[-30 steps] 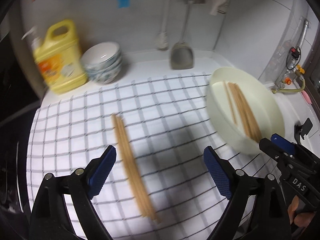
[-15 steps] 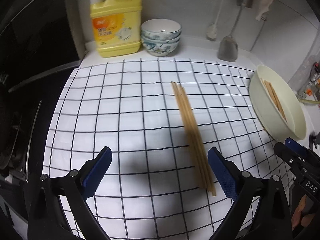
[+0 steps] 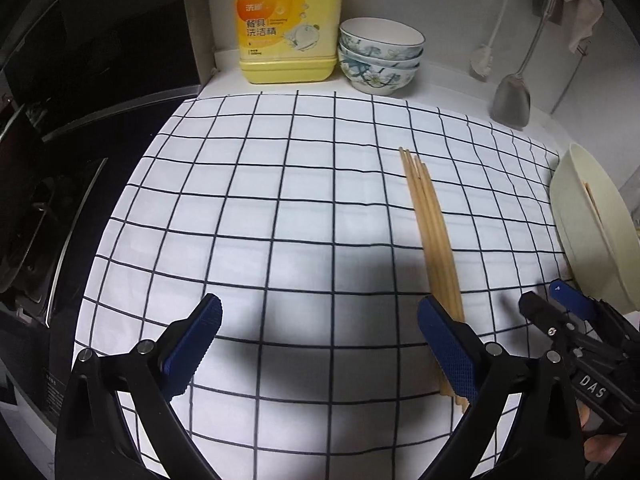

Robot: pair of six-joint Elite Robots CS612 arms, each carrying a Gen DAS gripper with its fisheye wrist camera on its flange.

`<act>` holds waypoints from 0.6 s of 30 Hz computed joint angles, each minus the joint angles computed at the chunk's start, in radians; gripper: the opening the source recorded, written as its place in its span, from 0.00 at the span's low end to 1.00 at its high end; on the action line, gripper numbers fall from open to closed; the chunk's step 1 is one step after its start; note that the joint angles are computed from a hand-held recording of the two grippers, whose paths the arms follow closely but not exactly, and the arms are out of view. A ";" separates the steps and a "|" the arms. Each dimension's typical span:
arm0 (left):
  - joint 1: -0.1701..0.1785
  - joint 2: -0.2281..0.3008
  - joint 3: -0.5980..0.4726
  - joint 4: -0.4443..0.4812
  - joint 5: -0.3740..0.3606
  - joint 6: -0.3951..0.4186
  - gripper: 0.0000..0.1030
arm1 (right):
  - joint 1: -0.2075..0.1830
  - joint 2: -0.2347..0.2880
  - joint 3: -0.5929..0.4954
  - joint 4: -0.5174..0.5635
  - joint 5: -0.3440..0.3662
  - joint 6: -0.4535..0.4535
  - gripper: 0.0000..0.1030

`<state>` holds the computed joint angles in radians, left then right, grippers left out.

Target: Organize utensils

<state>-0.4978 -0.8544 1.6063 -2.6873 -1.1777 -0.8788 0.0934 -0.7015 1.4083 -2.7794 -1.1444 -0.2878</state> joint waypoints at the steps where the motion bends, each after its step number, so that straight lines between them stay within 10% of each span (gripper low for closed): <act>1: 0.002 0.001 0.002 -0.007 0.011 0.003 0.94 | 0.006 0.006 -0.005 -0.005 -0.005 -0.004 0.65; 18: 0.021 0.041 0.012 -0.127 0.004 0.101 0.94 | 0.043 0.037 0.001 -0.101 -0.073 0.066 0.65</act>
<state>-0.4766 -0.8135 1.6183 -2.8142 -1.1733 -0.7779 0.1362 -0.6642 1.4093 -2.8803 -1.2172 -0.2220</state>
